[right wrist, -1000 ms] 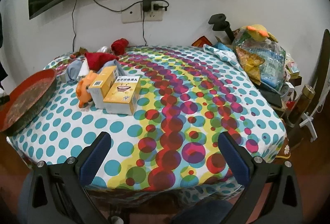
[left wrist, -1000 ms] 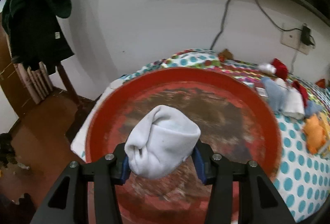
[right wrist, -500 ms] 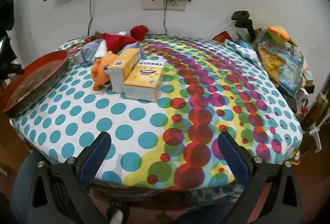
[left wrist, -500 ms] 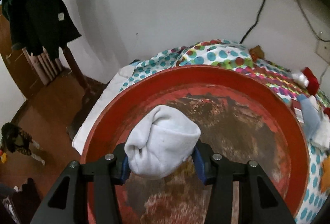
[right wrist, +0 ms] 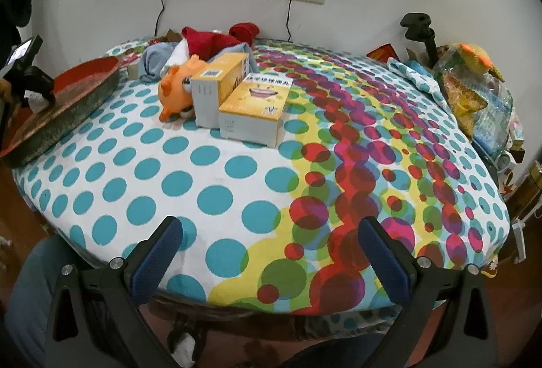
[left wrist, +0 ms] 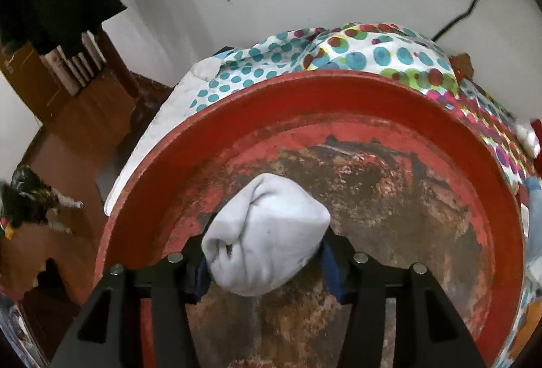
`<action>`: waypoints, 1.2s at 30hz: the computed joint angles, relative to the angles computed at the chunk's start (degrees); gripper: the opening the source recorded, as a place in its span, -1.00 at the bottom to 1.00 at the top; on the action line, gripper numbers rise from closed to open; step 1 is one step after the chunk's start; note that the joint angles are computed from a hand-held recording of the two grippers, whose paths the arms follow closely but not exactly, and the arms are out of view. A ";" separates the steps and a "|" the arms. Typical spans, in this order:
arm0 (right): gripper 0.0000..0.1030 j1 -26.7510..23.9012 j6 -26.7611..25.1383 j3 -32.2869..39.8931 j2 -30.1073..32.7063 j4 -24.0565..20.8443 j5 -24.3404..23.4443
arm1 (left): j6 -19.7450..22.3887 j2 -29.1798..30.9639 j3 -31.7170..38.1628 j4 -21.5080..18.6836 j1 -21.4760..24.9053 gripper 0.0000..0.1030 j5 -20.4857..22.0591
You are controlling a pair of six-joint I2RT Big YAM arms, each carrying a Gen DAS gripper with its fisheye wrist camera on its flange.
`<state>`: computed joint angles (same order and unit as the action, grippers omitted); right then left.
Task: Organize objects
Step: 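Carry the white sock with the left tool over the red tray, then open the left tool to drop the sock into the tray, then grasp the yellow cartoon-face box with the right tool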
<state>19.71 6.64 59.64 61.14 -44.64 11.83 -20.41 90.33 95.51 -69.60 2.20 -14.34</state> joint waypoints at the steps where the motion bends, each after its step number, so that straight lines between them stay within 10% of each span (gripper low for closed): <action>1: 1.00 -0.04 0.01 0.02 0.00 -0.08 -0.17 | -0.11 0.22 0.21 0.02 0.21 0.14 0.42; 13: 1.00 -0.83 0.16 -0.62 -0.84 1.39 -3.60 | 3.95 -12.79 -3.89 11.08 2.62 0.57 6.95; 20: 1.00 0.85 -1.80 5.19 4.31 -0.25 -2.81 | 8.26 -32.92 -22.44 23.87 -10.84 0.62 1.40; 27: 1.00 2.36 1.98 15.83 12.11 -2.56 2.22 | 2.00 -39.56 -34.87 22.09 -26.23 0.62 -0.12; 36: 0.78 -2.26 5.82 16.57 16.26 -6.82 -1.18 | 4.41 -39.78 -37.18 23.36 -30.99 0.62 1.97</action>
